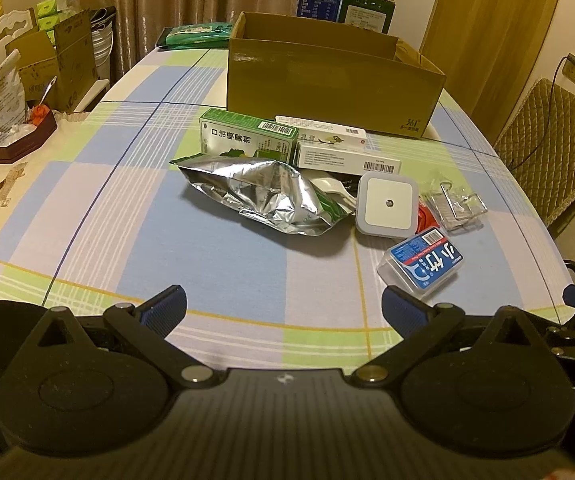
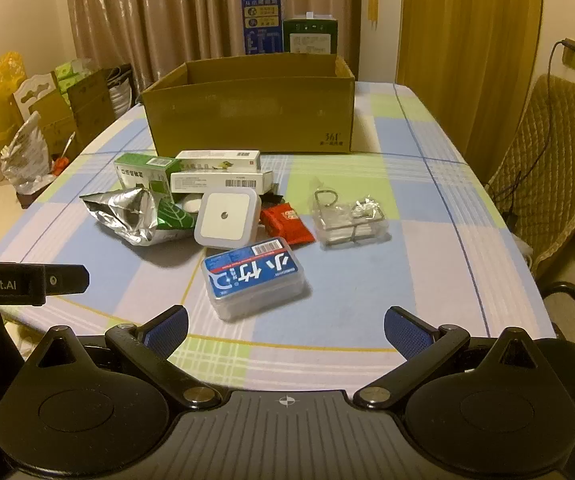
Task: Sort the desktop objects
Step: 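Move left tool toward the silver foil bag while right tool approaches the blue floss box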
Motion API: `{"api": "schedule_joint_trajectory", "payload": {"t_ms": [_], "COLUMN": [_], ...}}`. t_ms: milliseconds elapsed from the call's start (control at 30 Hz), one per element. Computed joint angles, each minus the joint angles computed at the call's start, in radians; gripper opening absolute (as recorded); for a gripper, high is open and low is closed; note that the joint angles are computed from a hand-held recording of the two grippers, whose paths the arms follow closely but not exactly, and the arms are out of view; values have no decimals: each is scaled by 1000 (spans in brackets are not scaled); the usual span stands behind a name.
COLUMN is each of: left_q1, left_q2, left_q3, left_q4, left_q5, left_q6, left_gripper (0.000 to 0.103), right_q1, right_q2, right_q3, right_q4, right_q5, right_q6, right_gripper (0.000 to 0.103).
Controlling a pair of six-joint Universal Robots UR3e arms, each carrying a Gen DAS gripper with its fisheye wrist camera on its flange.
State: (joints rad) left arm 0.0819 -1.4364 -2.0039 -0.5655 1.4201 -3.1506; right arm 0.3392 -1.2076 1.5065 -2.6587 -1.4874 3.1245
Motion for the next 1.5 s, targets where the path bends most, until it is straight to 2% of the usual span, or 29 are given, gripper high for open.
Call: {"api": "schedule_joint_trajectory", "payload": {"t_ms": [133, 267, 400, 633, 800, 967, 1133, 1367, 1500], "left_q1": [6, 6, 8, 23, 55, 92, 119, 169, 178], "left_q2": [4, 5, 5, 10, 7, 2, -31, -81, -113], "left_q3": [-2, -4, -5, -7, 10, 47, 105, 172, 211], "left_q4": [-3, -2, 0, 11, -3, -31, -47, -73, -86], "left_q5": [-4, -4, -4, -17, -57, -102, -140, -216, -243], "left_q6": [1, 1, 2, 20, 79, 180, 325, 534, 689], "left_gripper": [102, 102, 102, 102, 102, 102, 102, 102, 102], "right_q1": [-8, 13, -8, -18, -13, -6, -8, -13, -6], "right_q2": [-7, 10, 14, 43, 77, 120, 166, 212, 262], "right_q3": [35, 21, 30, -42, -98, -166, -227, -260, -341], "right_q4": [-65, -92, -113, -5, 29, 64, 86, 43, 99], "right_q5": [38, 5, 58, 86, 81, 73, 81, 124, 129], "right_q6": [-21, -70, -52, -83, -130, -167, -175, -209, -260], "right_gripper": [101, 101, 101, 101, 101, 101, 101, 101, 101]}}
